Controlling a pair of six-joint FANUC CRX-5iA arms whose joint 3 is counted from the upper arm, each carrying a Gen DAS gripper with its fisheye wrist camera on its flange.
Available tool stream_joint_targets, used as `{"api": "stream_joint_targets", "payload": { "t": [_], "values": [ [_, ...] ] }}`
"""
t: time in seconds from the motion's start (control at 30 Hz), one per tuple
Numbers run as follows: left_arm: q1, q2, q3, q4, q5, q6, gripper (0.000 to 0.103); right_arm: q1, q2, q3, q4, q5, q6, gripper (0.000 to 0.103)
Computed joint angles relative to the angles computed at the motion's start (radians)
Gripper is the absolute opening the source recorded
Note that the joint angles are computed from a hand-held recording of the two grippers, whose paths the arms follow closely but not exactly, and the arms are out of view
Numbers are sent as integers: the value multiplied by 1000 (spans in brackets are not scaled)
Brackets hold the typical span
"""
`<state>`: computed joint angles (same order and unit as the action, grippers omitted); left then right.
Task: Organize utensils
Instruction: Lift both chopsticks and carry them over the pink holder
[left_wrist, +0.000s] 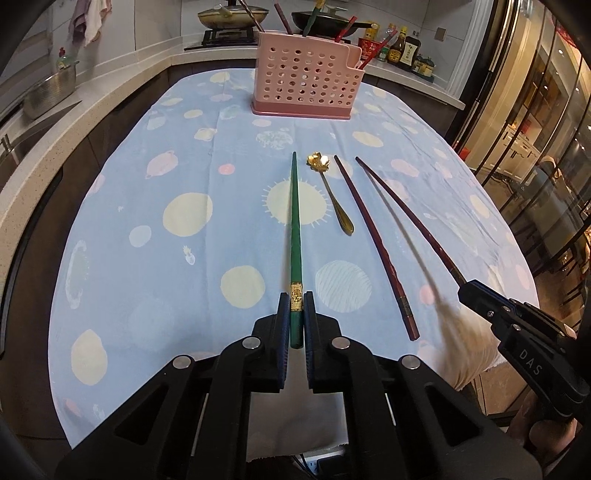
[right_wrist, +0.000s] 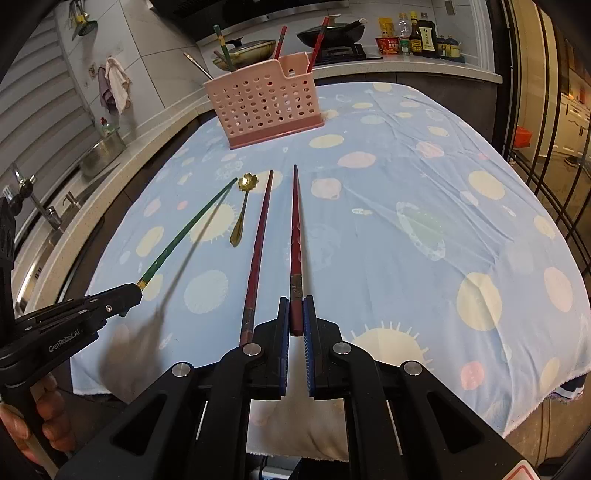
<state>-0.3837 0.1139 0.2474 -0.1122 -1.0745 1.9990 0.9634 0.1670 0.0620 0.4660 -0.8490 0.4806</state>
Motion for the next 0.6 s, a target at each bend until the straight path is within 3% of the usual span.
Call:
{"api": "stream_joint_targets", "payload": {
  "t": [0.6],
  "values": [
    [-6, -12, 140, -77, -31, 25, 7, -28, -67, -7, 141, 72, -101, 7]
  ]
}}
